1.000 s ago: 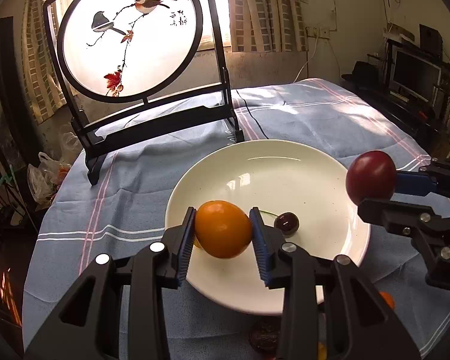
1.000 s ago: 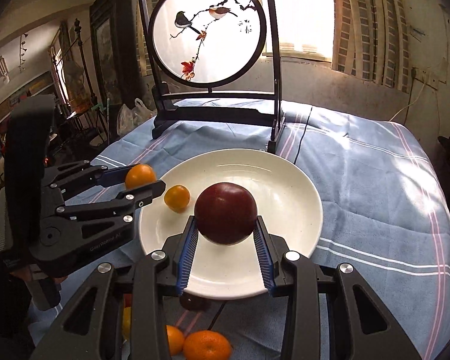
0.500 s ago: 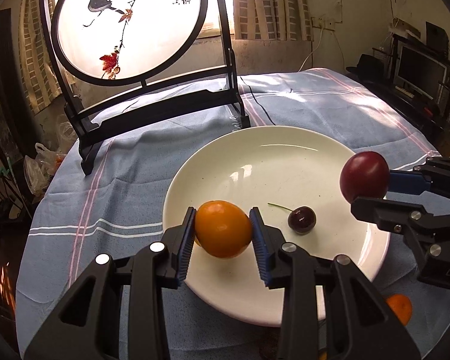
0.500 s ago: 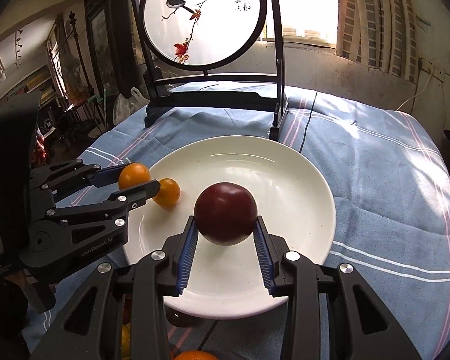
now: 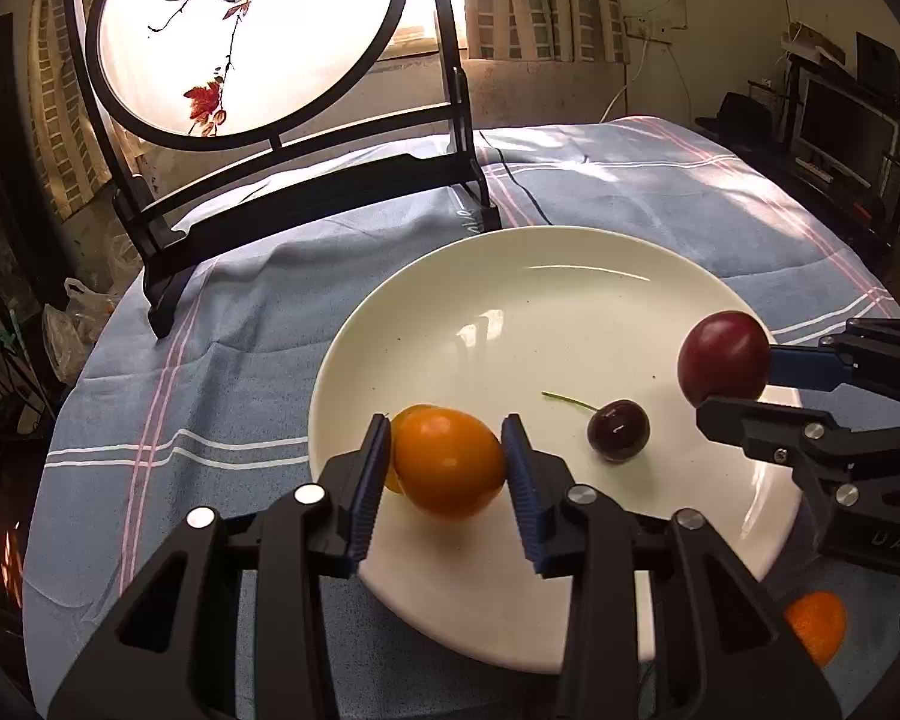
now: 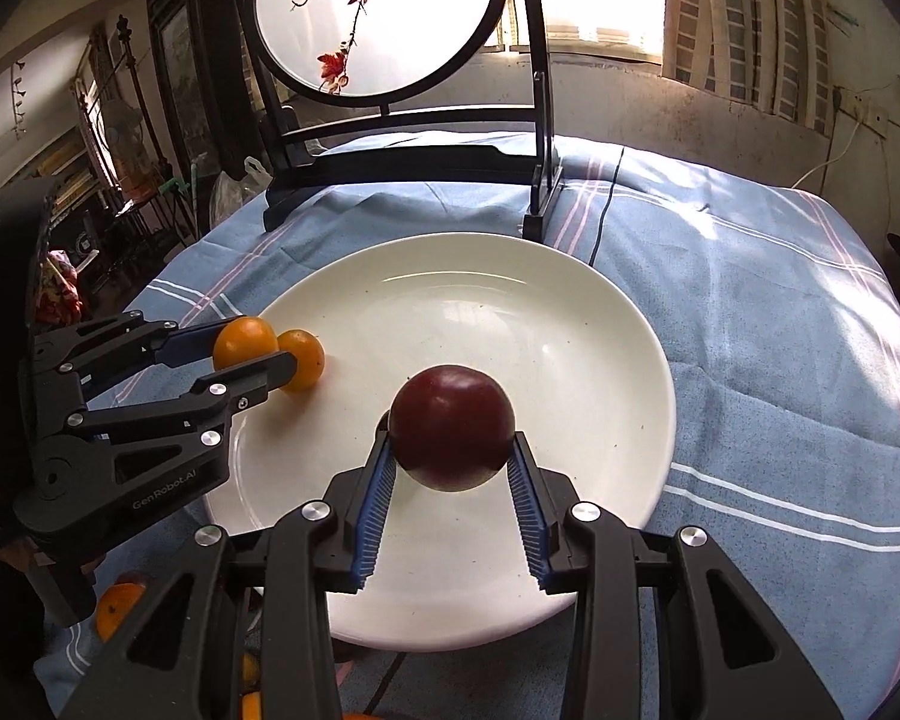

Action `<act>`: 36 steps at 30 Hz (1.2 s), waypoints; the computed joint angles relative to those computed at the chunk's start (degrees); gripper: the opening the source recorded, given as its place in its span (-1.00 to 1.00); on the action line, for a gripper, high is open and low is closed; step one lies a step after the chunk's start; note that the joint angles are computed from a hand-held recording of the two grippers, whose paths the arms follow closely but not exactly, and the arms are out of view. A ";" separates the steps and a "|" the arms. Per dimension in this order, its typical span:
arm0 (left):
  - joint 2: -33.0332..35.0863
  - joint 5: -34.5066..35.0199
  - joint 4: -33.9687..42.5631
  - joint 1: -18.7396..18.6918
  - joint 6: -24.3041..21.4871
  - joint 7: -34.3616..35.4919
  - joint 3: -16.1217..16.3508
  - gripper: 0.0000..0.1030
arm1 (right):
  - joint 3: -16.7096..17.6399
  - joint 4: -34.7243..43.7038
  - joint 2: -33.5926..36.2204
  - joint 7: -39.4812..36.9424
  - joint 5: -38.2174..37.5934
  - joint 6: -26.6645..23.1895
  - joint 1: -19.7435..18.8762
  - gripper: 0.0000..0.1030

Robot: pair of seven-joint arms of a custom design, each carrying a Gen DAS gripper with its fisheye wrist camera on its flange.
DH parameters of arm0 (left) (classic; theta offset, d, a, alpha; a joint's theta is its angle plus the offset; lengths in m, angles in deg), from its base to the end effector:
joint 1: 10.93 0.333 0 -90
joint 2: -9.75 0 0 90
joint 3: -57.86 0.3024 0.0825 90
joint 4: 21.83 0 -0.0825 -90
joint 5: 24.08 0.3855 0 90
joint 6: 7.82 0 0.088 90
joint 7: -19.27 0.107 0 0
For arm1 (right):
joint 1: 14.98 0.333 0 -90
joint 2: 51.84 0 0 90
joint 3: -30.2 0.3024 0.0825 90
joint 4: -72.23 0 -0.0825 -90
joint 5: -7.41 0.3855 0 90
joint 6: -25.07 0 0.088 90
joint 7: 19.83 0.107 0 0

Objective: Organize fruits
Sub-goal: 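Move both held fruits over the plate and open both grippers to release, then grasp a large tangerine with the left gripper while the right grasps yellow citrus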

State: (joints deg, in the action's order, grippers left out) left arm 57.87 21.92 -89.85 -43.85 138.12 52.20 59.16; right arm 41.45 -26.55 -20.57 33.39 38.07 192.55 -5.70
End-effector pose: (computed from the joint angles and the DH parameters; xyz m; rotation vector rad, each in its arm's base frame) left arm 0.6651 -0.4273 0.3249 -1.6142 1.8399 -0.6153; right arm 0.6771 0.1987 0.3284 -2.0770 1.3018 -0.3545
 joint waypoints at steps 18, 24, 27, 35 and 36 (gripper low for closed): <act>-21.71 18.00 -29.16 1.06 11.38 -16.20 -1.15 0.41 | 14.11 -25.40 -22.16 -35.96 32.99 2.81 -13.24 0.05; -27.18 17.92 -39.37 5.15 15.15 -12.33 -6.34 0.49 | 11.97 -30.98 -26.87 -45.99 39.62 -0.14 -9.62 0.05; -28.78 18.11 -41.83 5.92 14.53 -14.53 -6.85 0.49 | 10.82 -29.85 -25.37 -45.69 37.03 -0.65 -6.29 0.05; -31.56 18.05 -47.02 9.79 20.81 -13.76 -8.65 0.52 | 3.61 -22.99 -18.19 -35.86 23.95 -5.21 2.02 -0.24; -31.15 17.29 -46.83 9.98 21.46 -12.30 -9.00 0.52 | 3.13 -23.22 -18.50 -36.75 25.09 -5.30 2.41 -0.24</act>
State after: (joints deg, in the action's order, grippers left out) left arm 26.71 39.21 -136.68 -33.87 159.58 39.91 50.16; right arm 44.58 -49.77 -39.07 -3.35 63.16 187.25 -3.30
